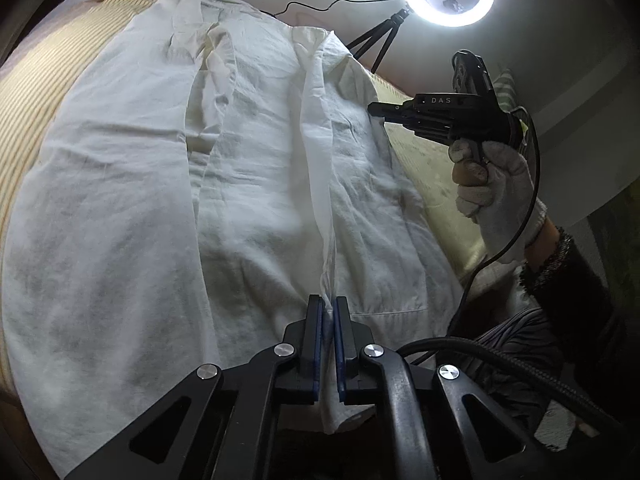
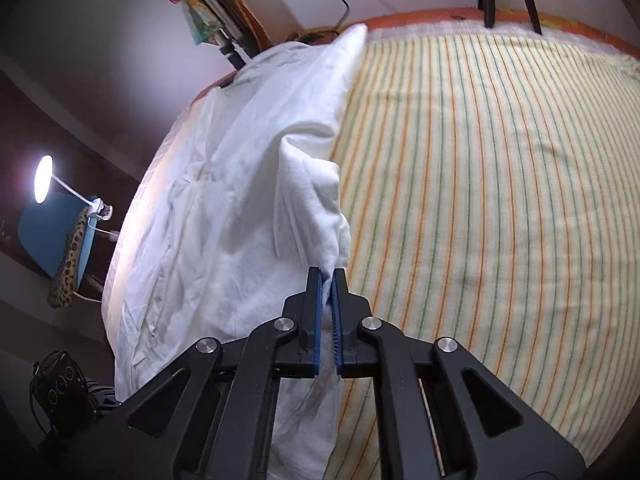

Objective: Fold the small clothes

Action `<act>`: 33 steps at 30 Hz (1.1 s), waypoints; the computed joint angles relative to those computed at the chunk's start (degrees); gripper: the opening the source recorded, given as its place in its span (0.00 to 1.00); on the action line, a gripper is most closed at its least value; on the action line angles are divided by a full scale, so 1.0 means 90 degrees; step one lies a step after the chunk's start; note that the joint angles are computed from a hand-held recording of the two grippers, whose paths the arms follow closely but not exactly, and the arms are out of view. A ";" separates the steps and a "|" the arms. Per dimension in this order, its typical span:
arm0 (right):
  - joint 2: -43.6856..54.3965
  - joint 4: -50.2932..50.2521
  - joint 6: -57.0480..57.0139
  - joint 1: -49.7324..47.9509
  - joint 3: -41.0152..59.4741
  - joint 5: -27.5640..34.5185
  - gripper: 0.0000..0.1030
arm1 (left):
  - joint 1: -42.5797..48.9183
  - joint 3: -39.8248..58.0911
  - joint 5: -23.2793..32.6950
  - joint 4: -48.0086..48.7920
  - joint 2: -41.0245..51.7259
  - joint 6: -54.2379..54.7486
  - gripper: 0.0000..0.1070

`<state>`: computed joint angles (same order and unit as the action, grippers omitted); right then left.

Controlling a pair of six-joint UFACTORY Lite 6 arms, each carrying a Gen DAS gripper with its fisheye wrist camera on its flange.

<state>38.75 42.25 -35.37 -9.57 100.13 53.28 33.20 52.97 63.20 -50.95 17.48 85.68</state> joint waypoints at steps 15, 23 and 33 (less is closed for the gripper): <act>0.0078 -0.0701 0.0248 -0.0121 0.0232 0.0053 0.09 | -0.0142 -0.0620 -0.0531 -0.0221 -0.0832 0.0236 0.11; -0.1467 0.0225 -0.0867 -0.0657 -0.1747 0.0677 0.20 | 0.0234 -0.1360 -0.0598 -0.0548 -0.2075 0.1291 0.27; -0.3152 0.0208 -0.1523 -0.1187 -0.4271 0.0944 0.29 | -0.1194 -0.3042 -0.1132 -0.0485 -0.3827 0.1526 0.52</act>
